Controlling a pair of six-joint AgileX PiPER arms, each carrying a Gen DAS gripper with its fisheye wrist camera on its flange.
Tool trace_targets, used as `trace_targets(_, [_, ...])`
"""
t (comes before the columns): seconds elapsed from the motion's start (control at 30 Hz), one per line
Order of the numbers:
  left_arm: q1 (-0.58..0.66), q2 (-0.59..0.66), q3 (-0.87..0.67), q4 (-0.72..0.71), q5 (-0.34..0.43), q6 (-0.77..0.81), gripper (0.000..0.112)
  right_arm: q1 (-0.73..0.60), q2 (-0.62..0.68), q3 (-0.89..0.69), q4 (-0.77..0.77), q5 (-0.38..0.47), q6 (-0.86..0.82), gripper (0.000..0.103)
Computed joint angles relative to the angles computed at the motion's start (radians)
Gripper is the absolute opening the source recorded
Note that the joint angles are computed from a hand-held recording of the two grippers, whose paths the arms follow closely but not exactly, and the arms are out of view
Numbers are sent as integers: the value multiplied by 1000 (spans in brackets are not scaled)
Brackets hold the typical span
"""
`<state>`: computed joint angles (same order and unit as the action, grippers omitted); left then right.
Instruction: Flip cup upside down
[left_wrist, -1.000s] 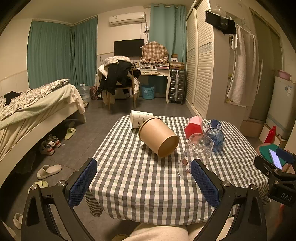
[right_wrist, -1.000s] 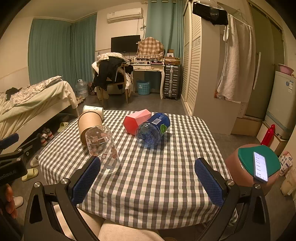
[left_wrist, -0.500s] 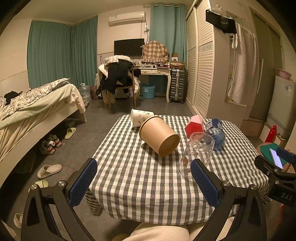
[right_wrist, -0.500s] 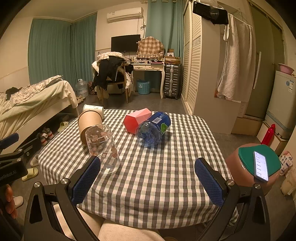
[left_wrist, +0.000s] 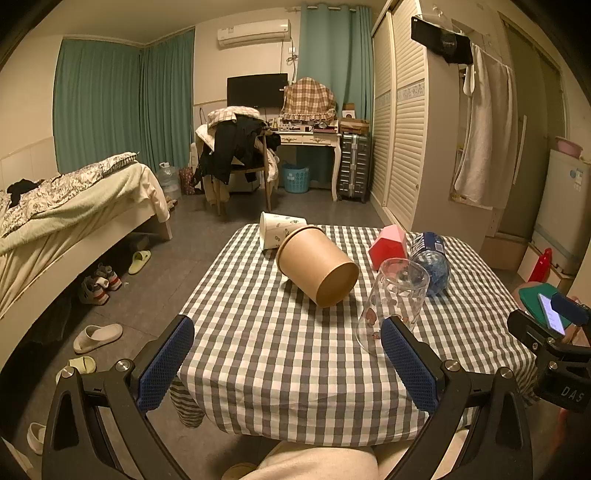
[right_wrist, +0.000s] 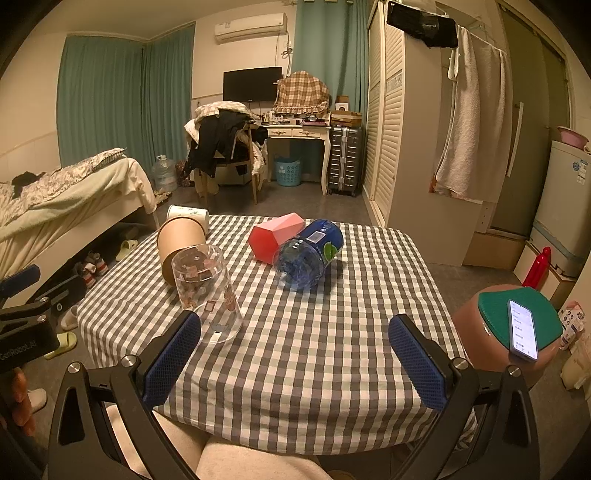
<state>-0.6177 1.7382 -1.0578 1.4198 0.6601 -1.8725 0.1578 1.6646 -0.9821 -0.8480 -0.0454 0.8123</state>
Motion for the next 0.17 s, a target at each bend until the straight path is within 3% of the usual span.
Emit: trace_targets(0.17, [3, 2, 6, 5, -5, -8, 103, -1, 5, -2, -65, -2, 65, 102])
